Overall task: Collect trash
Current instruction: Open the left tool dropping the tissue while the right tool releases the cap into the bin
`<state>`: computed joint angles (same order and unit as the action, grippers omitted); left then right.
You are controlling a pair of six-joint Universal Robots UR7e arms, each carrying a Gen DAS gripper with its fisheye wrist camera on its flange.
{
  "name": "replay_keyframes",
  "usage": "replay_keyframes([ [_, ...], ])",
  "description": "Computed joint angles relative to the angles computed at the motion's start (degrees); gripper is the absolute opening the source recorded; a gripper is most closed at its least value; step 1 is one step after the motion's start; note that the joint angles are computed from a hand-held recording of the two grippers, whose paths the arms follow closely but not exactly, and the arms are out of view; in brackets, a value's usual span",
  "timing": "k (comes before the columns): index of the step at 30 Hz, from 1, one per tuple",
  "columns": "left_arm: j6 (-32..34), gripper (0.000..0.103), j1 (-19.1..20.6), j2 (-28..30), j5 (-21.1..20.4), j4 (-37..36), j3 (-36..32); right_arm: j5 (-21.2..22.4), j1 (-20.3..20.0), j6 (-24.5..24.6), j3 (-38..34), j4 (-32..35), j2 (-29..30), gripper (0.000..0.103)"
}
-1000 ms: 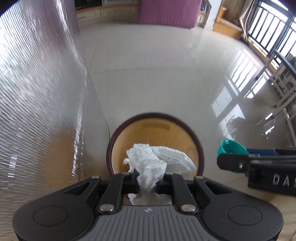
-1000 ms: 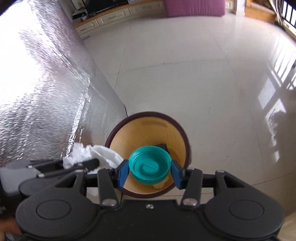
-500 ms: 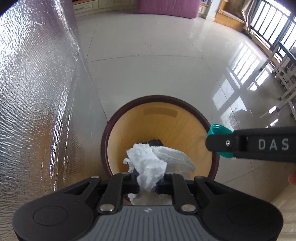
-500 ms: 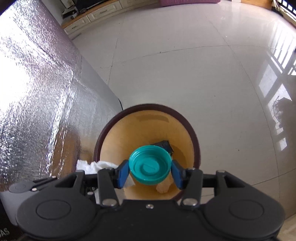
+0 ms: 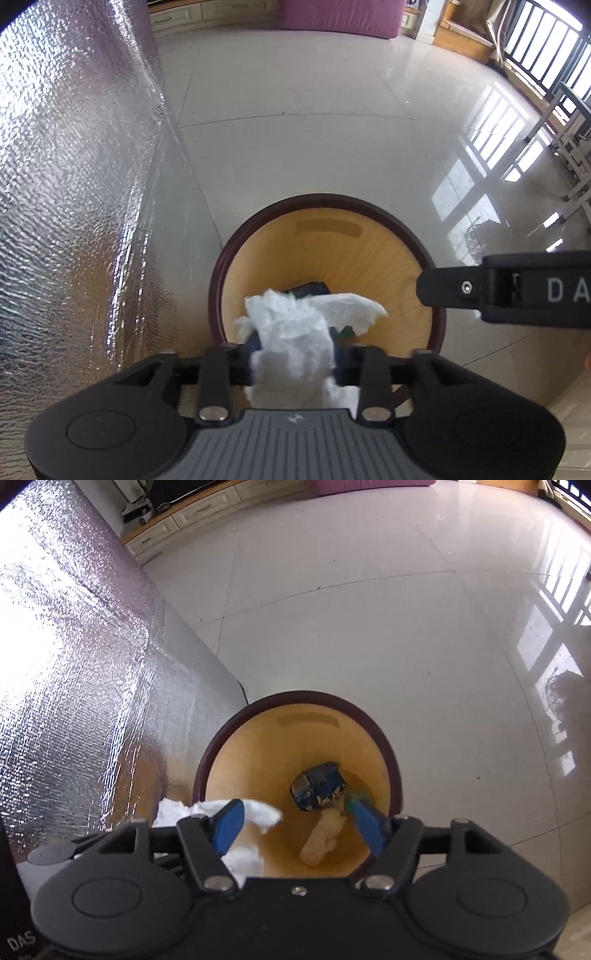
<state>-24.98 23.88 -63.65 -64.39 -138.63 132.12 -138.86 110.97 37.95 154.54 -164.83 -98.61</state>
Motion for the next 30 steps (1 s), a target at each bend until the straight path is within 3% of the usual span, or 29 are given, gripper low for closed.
replay_keyframes([
  [1, -0.40, 0.061, -0.15, 0.01, 0.53, 0.01, 0.25, -0.15, 0.22, 0.07, -0.02, 0.41, -0.04, 0.067],
  [3, -0.62, 0.069, -0.36, 0.12, 1.22, -0.03, 0.52, -0.32, 0.47, 0.43, -0.09, 1.11, 0.11, 0.067],
  [7, -0.32, 0.078, -0.86, -0.25, 0.67, 0.71, 0.41, -0.27, 0.37, 0.57, -0.02, 2.06, -0.03, 0.067],
  [20, -2.69, 0.095, -1.29, -2.95, 0.02, 6.35, -0.97, -1.42, 2.38, 3.79, -0.39, 6.27, -1.89, 0.071],
  [26, -2.02, 0.103, -2.68, -4.40, -0.31, 9.06, -1.90, -2.76, 5.02, 5.68, -1.30, 9.70, -3.38, 0.084],
  [30, -2.59, 0.103, -3.94, -5.94, -0.26, 11.25, -2.53, -4.87, 8.13, 9.23, -2.57, 15.62, -5.29, 0.102],
])
